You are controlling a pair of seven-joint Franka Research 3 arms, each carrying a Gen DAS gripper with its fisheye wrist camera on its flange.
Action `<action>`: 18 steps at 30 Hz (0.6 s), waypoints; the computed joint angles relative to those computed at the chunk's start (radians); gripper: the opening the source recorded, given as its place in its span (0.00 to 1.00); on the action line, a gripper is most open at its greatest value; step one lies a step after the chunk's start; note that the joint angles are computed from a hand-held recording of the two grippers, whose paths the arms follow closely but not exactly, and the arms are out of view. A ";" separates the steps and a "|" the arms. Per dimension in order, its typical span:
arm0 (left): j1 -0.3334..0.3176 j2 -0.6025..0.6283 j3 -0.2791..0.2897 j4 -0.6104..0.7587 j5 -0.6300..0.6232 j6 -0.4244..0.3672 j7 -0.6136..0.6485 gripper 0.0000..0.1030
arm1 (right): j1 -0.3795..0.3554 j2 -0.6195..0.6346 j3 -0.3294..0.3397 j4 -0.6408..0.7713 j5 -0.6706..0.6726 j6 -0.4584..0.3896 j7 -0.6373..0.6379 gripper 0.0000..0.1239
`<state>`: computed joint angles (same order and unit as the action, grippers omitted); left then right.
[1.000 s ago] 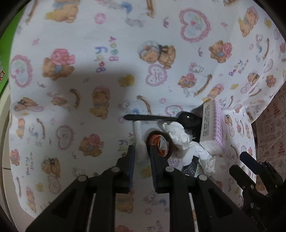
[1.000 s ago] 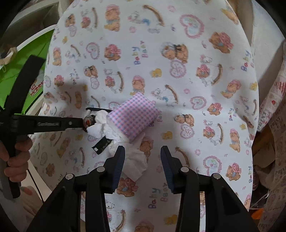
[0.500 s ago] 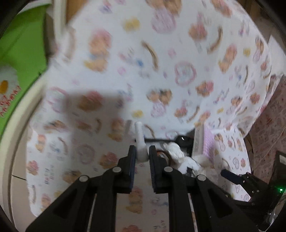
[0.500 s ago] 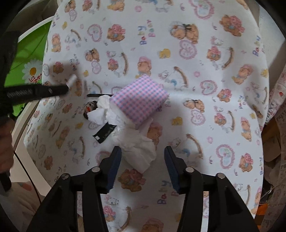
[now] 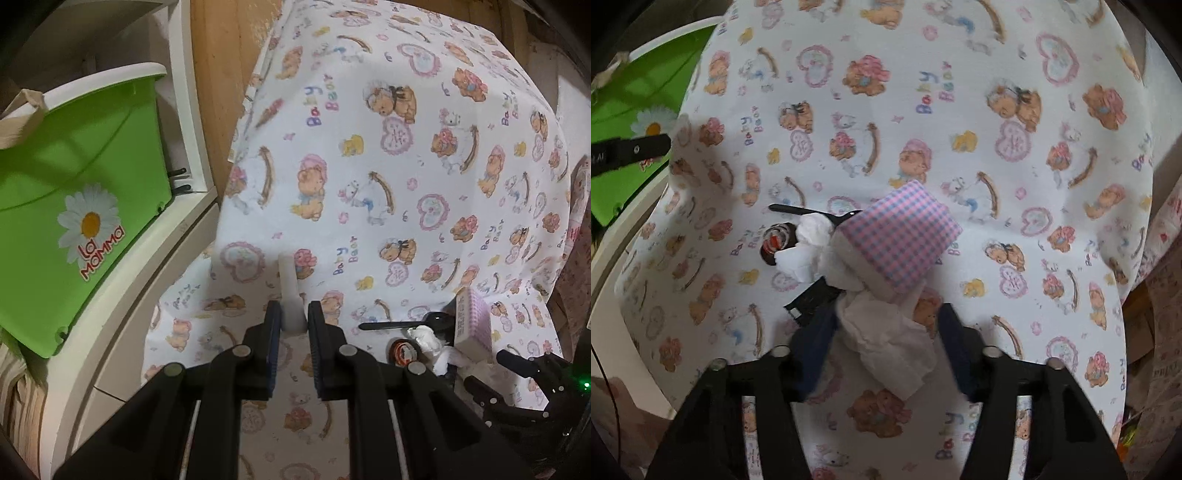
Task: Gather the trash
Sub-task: 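Grasp the white tissue with the right tool while the left tool grasps the white stick, then carry the tissue and stick over the pink basket and open both tools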
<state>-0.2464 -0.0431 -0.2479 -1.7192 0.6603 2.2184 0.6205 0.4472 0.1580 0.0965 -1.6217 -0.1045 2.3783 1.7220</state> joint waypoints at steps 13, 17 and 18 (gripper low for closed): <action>0.003 -0.069 -0.015 -0.074 -0.034 0.015 -0.028 0.13 | -0.038 -0.127 0.026 -0.137 0.217 0.131 -0.158 0.08; 0.001 -0.110 -0.019 -0.117 -0.069 0.044 -0.042 0.13 | -0.051 -0.180 0.026 -0.176 0.281 0.141 -0.177 0.08; 0.000 -0.122 -0.019 -0.130 -0.089 0.055 -0.043 0.13 | -0.054 -0.193 0.026 -0.186 0.284 0.144 -0.173 0.08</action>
<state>-0.2466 -0.1650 -0.2674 -1.8496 0.5716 2.2735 0.5772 0.3932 -0.0350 0.1226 -1.8076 0.1791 2.5221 1.5493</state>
